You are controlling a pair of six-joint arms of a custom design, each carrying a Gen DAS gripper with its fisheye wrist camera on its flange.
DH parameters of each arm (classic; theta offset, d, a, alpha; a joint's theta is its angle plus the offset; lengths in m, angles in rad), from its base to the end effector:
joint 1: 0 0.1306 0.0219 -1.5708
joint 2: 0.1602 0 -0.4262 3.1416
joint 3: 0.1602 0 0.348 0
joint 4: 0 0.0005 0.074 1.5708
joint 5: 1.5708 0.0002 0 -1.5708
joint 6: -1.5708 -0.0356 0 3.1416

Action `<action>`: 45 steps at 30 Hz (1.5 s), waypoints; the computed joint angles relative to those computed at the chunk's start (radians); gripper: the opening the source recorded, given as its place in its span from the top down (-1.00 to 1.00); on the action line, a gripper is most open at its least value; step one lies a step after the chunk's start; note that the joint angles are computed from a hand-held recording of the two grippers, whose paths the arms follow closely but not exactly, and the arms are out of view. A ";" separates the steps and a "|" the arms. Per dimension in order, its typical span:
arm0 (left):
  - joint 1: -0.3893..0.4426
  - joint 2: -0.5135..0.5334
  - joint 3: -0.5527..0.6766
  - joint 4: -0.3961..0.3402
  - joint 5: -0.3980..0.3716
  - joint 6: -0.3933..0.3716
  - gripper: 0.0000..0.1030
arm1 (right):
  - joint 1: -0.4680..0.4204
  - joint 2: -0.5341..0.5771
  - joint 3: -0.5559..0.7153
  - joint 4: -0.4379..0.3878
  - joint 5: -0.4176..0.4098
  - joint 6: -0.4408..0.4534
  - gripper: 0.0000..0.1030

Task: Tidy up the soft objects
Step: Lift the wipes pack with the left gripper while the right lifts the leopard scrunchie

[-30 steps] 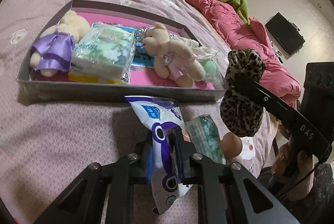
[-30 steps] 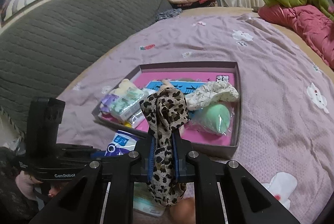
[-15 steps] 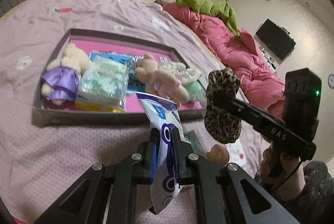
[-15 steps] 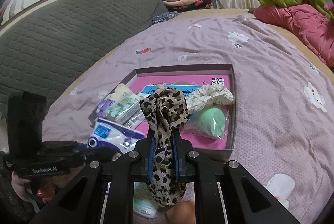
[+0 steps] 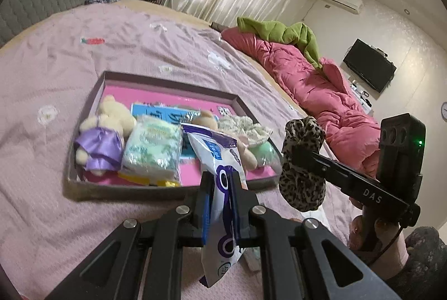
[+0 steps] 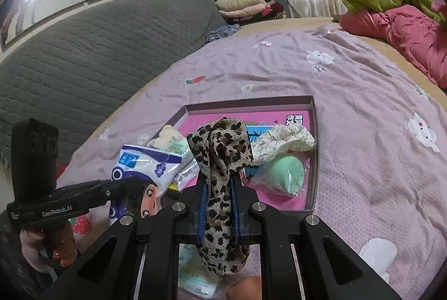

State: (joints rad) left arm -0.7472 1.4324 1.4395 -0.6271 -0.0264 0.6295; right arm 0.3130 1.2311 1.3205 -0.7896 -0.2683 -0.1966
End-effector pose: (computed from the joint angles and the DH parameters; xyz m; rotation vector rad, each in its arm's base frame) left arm 0.3438 -0.3179 0.4953 0.1192 2.2878 -0.7258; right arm 0.3542 0.1240 0.5111 -0.2780 2.2890 0.5703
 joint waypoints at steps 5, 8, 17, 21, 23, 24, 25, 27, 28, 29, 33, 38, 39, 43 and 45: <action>0.010 0.005 0.008 0.008 -0.001 -0.001 0.76 | -0.004 0.006 0.004 0.010 -0.014 -0.011 0.71; 0.014 0.011 0.012 0.015 -0.004 0.006 0.76 | -0.004 0.011 0.007 0.019 -0.013 -0.017 0.71; 0.011 0.034 0.040 0.010 -0.036 -0.037 0.76 | -0.014 0.027 0.016 0.026 -0.009 -0.019 0.70; 0.011 0.042 0.048 0.000 -0.042 -0.048 0.76 | -0.016 0.032 0.021 0.029 -0.008 -0.014 0.70; 0.011 0.043 0.045 0.001 -0.042 -0.047 0.76 | -0.016 0.033 0.023 0.028 -0.007 -0.016 0.70; 0.012 0.045 0.048 -0.001 -0.041 -0.048 0.76 | -0.015 0.035 0.026 0.026 -0.008 -0.015 0.70; 0.011 0.045 0.047 0.000 -0.042 -0.049 0.76 | -0.013 0.038 0.029 0.027 -0.006 -0.012 0.70; 0.013 0.048 0.049 0.003 -0.039 -0.050 0.76 | -0.012 0.043 0.035 0.029 -0.003 -0.009 0.70; 0.014 0.048 0.049 0.007 -0.040 -0.049 0.76 | -0.011 0.045 0.038 0.031 -0.002 -0.009 0.70; 0.013 0.048 0.049 0.010 -0.040 -0.049 0.76 | -0.013 0.047 0.040 0.034 -0.002 -0.010 0.70; 0.013 0.056 0.059 0.015 -0.046 -0.061 0.76 | -0.022 0.055 0.049 0.039 -0.003 -0.011 0.70; 0.020 0.061 0.063 0.033 -0.044 -0.060 0.76 | -0.039 0.064 0.056 0.052 -0.024 -0.034 0.70; 0.022 0.064 0.065 0.040 -0.049 -0.061 0.76 | -0.040 0.068 0.059 0.051 -0.026 -0.035 0.70; 0.031 0.068 0.066 0.064 -0.052 -0.055 0.76 | -0.037 0.079 0.067 0.049 -0.033 -0.036 0.70; 0.038 0.077 0.072 0.073 -0.047 -0.051 0.76 | -0.035 0.085 0.071 0.050 -0.037 -0.038 0.70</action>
